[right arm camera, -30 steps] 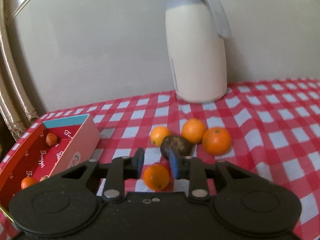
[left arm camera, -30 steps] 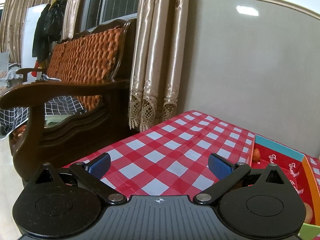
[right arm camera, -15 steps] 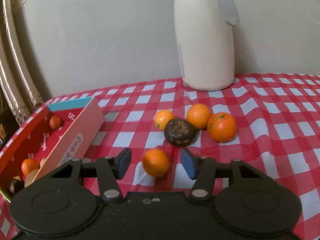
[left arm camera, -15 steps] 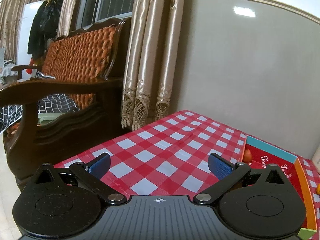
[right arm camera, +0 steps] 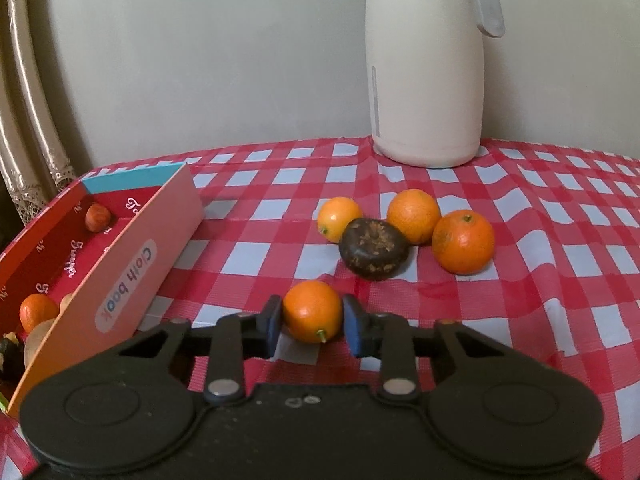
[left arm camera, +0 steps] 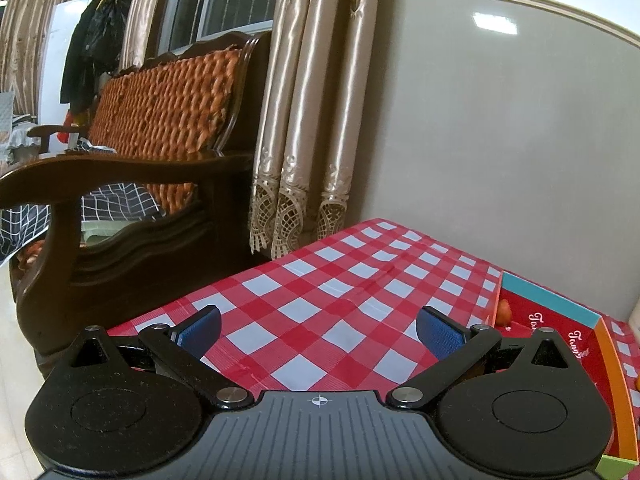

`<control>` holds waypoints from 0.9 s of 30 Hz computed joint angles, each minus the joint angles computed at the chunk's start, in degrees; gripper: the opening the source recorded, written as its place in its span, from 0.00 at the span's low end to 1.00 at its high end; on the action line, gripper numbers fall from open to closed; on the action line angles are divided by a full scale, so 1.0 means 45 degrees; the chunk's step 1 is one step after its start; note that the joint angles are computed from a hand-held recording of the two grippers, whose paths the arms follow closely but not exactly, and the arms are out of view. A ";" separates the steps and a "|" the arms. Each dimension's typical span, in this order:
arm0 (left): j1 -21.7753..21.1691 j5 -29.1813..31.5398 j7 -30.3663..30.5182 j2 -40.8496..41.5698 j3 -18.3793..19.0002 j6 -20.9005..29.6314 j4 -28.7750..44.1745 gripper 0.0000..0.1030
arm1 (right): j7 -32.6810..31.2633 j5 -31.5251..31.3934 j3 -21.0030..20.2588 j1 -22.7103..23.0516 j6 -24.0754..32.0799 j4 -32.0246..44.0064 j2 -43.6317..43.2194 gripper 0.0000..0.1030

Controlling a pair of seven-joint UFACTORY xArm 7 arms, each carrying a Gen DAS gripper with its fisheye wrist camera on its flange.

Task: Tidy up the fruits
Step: 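Carry the small orange into the box with the right gripper and release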

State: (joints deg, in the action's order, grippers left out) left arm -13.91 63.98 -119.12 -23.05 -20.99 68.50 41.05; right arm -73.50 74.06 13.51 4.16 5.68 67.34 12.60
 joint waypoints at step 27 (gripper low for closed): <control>-0.0162 -0.0098 0.0185 0.0082 0.0032 0.0400 0.0045 1.00 | -0.4999 0.4019 -0.1170 0.2055 0.3824 -0.1158 -0.2432 0.30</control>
